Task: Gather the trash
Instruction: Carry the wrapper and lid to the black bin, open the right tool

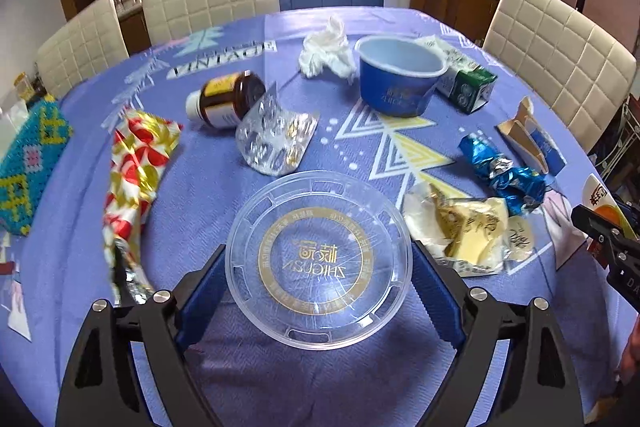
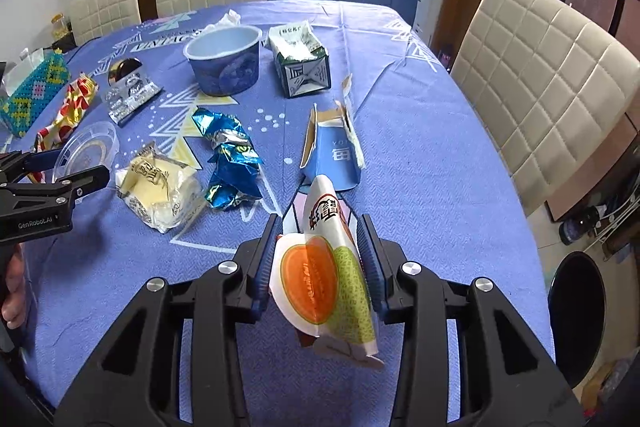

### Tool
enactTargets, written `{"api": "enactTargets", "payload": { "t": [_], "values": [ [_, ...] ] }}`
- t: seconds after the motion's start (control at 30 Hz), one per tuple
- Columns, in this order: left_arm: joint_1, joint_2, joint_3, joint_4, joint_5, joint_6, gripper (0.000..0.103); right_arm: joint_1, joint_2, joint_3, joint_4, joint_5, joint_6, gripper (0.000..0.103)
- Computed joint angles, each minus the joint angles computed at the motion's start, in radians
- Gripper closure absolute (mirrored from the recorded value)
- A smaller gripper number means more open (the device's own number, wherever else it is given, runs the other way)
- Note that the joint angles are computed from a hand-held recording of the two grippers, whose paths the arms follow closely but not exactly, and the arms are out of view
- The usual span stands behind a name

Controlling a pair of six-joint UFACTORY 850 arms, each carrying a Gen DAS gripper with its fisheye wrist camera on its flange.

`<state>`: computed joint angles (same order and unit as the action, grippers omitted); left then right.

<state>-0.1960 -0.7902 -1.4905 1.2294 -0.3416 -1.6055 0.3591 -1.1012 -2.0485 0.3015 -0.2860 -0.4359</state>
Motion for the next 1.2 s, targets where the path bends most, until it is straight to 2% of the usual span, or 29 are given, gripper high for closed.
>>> {"api": "enactTargets", "payload": {
  "t": [0.13, 0.23, 0.6, 0.93, 1.2],
  "values": [
    [-0.033, 0.028, 0.009, 0.095, -0.038, -0.080, 0.018, -0.017, 0.038, 0.060, 0.094, 0.037, -0.088, 0.063],
    [-0.059, 0.026, -0.012, 0.102, -0.046, -0.072, 0.018, -0.032, 0.062, 0.099, 0.136, 0.068, -0.131, 0.062],
    [-0.175, -0.125, -0.286, -0.097, -0.046, 0.221, 0.018, -0.120, 0.118, 0.196, 0.285, 0.130, -0.262, 0.061],
    [-0.240, -0.283, -0.548, -0.310, -0.078, 0.492, 0.018, -0.188, 0.121, 0.211, 0.262, 0.160, -0.212, 0.061],
    [-0.268, -0.399, -0.746, -0.494, -0.112, 0.711, 0.018, -0.228, 0.118, 0.217, 0.043, 0.192, 0.021, 0.059]
  ]
}}
